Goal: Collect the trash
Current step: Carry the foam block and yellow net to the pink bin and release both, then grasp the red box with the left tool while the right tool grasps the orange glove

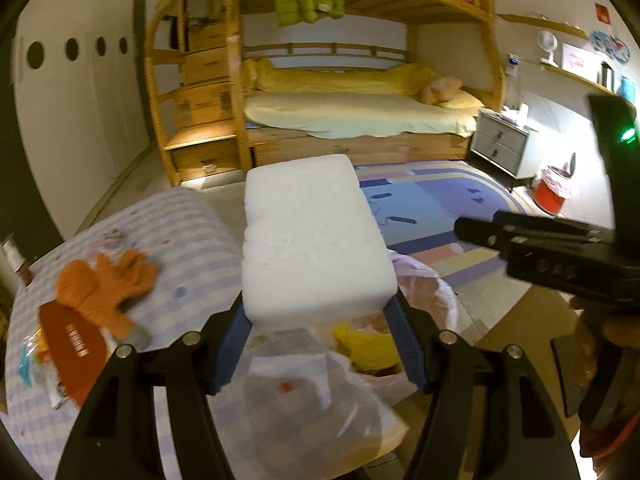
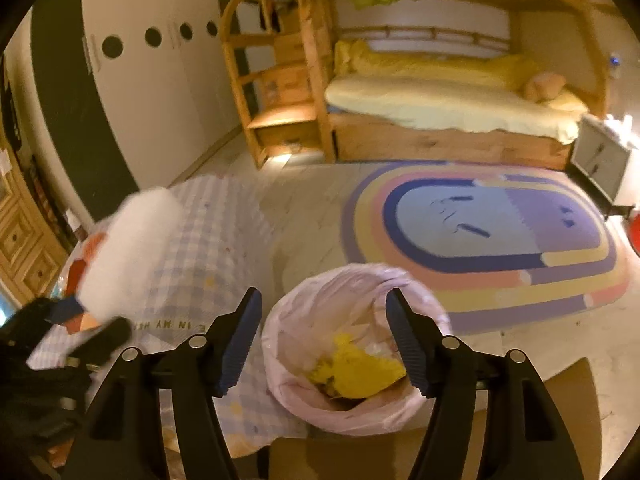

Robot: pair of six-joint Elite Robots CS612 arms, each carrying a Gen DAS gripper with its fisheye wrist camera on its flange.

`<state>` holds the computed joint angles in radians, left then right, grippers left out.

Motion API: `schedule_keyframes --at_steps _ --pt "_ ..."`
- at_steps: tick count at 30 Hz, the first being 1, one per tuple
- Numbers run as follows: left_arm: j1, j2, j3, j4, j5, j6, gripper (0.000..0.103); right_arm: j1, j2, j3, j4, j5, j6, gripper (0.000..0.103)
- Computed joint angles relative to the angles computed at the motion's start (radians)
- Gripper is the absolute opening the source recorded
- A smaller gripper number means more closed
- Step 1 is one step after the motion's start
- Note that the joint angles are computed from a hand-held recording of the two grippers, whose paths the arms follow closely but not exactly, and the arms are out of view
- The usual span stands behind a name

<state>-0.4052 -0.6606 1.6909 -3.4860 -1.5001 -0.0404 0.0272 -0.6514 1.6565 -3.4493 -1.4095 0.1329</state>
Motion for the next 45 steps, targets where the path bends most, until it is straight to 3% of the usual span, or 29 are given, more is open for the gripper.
schedule_keyframes --at_steps 6,7,9,13,19,27,37,45 --pt "-0.019 0.028 -0.071 0.043 -0.037 0.017 0.069 -0.033 -0.024 0.049 -0.102 0.003 0.077 0.068" --pt "-0.021 0.035 -0.087 0.054 -0.048 0.013 0.073 -0.036 -0.027 0.054 -0.114 0.0 0.083 0.069" --pt "-0.025 0.043 -0.104 0.062 -0.042 0.006 0.092 -0.039 -0.031 0.059 -0.13 -0.014 0.082 0.07" --pt "-0.024 0.046 -0.107 0.062 -0.036 0.007 0.092 -0.038 -0.033 0.059 -0.127 -0.024 0.082 0.07" --pt "0.007 0.012 -0.047 0.025 0.009 -0.024 0.092 -0.027 -0.032 0.055 -0.107 0.0 0.068 0.07" --pt "0.049 -0.044 0.068 -0.035 0.098 -0.078 0.092 0.022 -0.033 0.035 -0.063 0.055 -0.002 0.07" --pt "0.127 -0.093 0.2 -0.037 0.245 -0.192 0.094 0.126 0.009 -0.075 0.114 0.14 -0.161 0.07" --pt "0.2 -0.1 0.215 -0.003 0.313 -0.282 0.094 0.189 0.064 -0.212 0.227 0.128 -0.271 0.07"
